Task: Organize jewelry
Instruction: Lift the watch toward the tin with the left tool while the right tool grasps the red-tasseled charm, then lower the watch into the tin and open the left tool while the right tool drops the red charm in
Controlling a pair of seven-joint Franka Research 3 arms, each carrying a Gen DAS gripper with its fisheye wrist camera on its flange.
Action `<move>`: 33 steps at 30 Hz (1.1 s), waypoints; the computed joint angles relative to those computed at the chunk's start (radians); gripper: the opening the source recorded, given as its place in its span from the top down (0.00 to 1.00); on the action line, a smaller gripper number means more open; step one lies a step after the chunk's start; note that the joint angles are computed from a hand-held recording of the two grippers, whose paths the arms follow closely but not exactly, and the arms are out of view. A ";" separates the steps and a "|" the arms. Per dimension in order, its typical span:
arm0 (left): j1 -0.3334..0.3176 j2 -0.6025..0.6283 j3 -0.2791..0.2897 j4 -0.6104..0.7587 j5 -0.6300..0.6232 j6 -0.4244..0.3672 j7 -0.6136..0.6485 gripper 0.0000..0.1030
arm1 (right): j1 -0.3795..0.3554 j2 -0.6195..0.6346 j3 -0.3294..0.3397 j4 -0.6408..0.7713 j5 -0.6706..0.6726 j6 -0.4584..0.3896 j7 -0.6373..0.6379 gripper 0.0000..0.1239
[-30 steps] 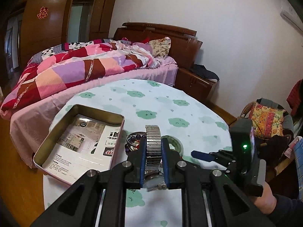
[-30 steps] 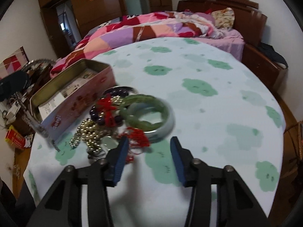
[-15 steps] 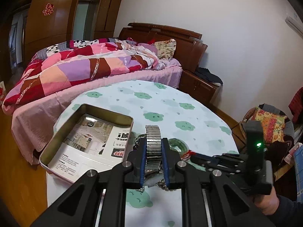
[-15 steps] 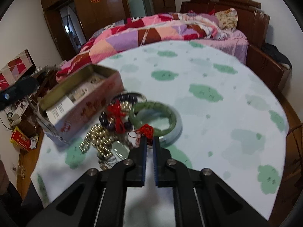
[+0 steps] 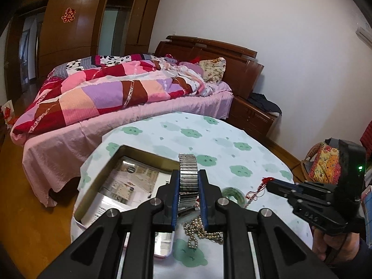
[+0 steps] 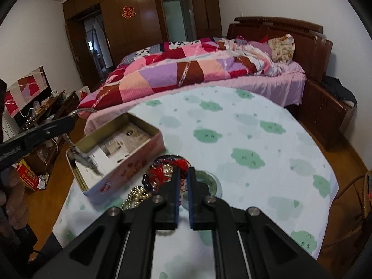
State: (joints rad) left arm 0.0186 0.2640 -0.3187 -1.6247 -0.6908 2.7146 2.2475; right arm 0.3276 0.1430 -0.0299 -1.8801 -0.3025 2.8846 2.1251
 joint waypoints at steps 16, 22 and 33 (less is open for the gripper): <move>0.006 0.067 0.003 0.099 0.097 -0.008 -0.069 0.86 | 0.015 0.053 -0.004 0.139 -0.003 -0.019 -0.066 0.94; 0.002 0.129 0.008 0.178 0.196 -0.014 -0.143 0.86 | 0.029 0.118 -0.001 0.251 0.049 -0.034 -0.146 0.94; -0.002 0.265 0.005 0.351 0.362 -0.047 -0.269 0.86 | 0.071 0.283 -0.013 0.513 0.142 -0.119 -0.258 0.94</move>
